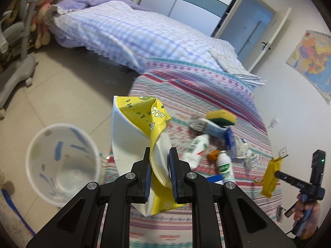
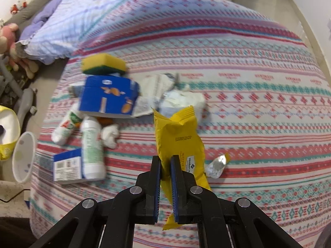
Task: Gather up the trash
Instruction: 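Carry the paper bag and yellow wrapper to the wastebasket and release both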
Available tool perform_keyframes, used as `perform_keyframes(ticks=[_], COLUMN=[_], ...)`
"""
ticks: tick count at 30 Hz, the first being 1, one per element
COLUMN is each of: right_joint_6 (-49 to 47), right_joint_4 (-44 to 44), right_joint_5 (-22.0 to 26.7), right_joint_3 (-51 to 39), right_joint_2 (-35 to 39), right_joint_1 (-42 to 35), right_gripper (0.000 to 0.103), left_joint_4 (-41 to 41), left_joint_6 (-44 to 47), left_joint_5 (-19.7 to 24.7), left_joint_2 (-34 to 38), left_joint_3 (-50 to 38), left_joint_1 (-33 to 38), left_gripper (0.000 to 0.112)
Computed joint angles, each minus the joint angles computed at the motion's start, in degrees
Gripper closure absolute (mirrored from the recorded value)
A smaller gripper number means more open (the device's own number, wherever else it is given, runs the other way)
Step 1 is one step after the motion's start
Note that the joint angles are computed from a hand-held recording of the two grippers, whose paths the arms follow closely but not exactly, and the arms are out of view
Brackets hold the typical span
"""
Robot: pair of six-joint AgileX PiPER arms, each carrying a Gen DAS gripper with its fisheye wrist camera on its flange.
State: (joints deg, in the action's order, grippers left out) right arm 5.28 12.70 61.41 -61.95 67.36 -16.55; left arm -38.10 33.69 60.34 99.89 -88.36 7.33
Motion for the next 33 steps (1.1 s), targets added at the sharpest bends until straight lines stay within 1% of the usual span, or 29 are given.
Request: perform_keyframes(ticks=[6, 10, 15, 18, 21, 24, 27, 28, 29, 30, 31, 33], right_joint_6=[5.1, 8.3, 9.6, 8.5, 7.5, 6.3, 4.6, 4.1, 4.1, 4.4, 4.7, 5.6], right_joint_4=[-0.8, -1.5, -0.5, 2.5, 5.4, 8.5, 12.1, 13.0, 13.3, 13.3, 13.0, 13.0], right_joint_5=[-1.7, -3.2, -4.9, -5.9, -6.6, -7.4, -8.0, -8.1, -8.0, -8.0, -7.9, -7.7], right_joint_3=[-3.1, -5.7, -9.8, -13.6, -18.4, -22.9, -27.8, -29.8, -31.6, -33.4, -35.7, -39.3], right_joint_2=[1.4, 3.7, 7.7, 11.8, 16.8, 22.0, 27.7, 30.0, 32.0, 33.9, 36.1, 39.4], right_joint_1=[7.8, 13.2, 19.4, 23.5, 27.7, 31.1, 34.5, 35.5, 36.2, 37.0, 37.7, 38.7], right_gripper=[0.096, 0.096, 0.096, 0.096, 0.096, 0.096, 0.096, 0.096, 0.096, 0.096, 0.096, 0.096], left_joint_4=[1.4, 3.1, 5.6, 7.7, 9.7, 10.5, 11.7, 12.3, 12.7, 13.9, 15.8, 17.4], left_joint_6=[1.7, 1.7, 0.5, -0.6, -1.1, -2.2, -3.4, -4.1, -4.6, -5.8, -7.3, -8.4], left_joint_5=[0.3, 0.0, 0.1, 0.6, 0.0, 1.3, 2.0, 2.7, 4.4, 6.3, 6.6, 4.4], left_joint_2=[1.1, 2.7, 5.9, 9.0, 11.6, 15.6, 18.1, 19.0, 20.2, 21.3, 21.6, 20.5], left_joint_3=[0.2, -0.4, -2.6, -4.9, -6.5, -10.4, -13.0, -14.3, -16.1, -18.0, -18.6, -17.2], left_joint_1=[5.1, 8.4, 11.8, 13.0, 13.4, 13.7, 13.5, 13.3, 13.1, 12.8, 12.4, 12.6], left_gripper=[0.095, 0.095, 0.095, 0.095, 0.095, 0.095, 0.095, 0.091, 0.087, 0.076, 0.057, 0.034])
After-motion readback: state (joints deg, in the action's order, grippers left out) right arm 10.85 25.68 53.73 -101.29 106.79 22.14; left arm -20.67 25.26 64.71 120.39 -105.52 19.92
